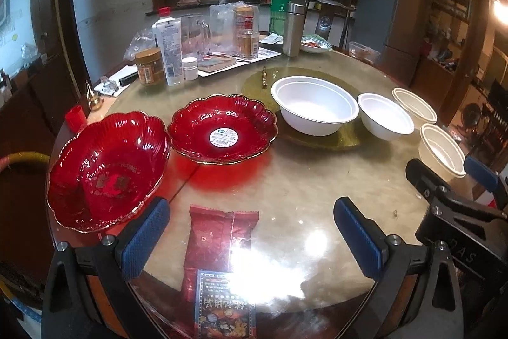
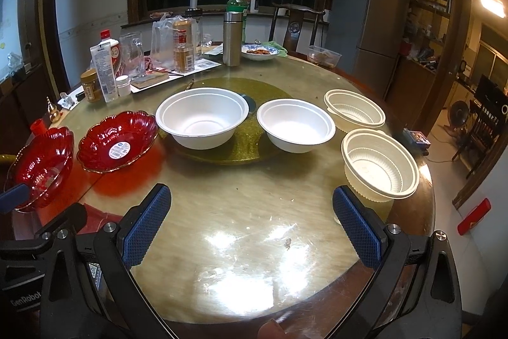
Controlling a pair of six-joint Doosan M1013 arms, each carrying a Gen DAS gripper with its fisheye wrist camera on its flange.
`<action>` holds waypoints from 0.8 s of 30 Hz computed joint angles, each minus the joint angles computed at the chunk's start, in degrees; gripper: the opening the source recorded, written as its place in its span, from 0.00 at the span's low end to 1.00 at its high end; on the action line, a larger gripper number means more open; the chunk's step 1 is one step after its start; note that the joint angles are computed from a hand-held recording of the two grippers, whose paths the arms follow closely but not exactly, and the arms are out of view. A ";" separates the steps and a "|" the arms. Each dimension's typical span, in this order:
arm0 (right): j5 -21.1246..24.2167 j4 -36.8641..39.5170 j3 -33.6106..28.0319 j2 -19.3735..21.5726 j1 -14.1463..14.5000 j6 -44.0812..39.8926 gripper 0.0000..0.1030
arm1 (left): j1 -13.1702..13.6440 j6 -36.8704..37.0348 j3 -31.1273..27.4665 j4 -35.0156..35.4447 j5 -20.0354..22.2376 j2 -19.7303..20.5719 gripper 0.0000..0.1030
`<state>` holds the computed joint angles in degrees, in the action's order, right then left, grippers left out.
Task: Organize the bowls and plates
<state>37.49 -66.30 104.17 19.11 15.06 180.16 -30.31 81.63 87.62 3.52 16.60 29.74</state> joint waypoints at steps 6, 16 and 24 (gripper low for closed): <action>0.69 -0.34 0.16 -0.09 0.03 0.52 1.00 | 0.12 2.63 -0.05 -2.61 0.10 -0.03 1.00; 0.73 -0.63 0.40 -0.33 -0.01 1.13 1.00 | -0.20 1.02 0.11 -0.28 0.08 -0.20 1.00; 0.56 -0.78 0.55 -0.41 -0.05 1.30 1.00 | -0.13 2.71 0.17 -1.99 0.05 -0.28 1.00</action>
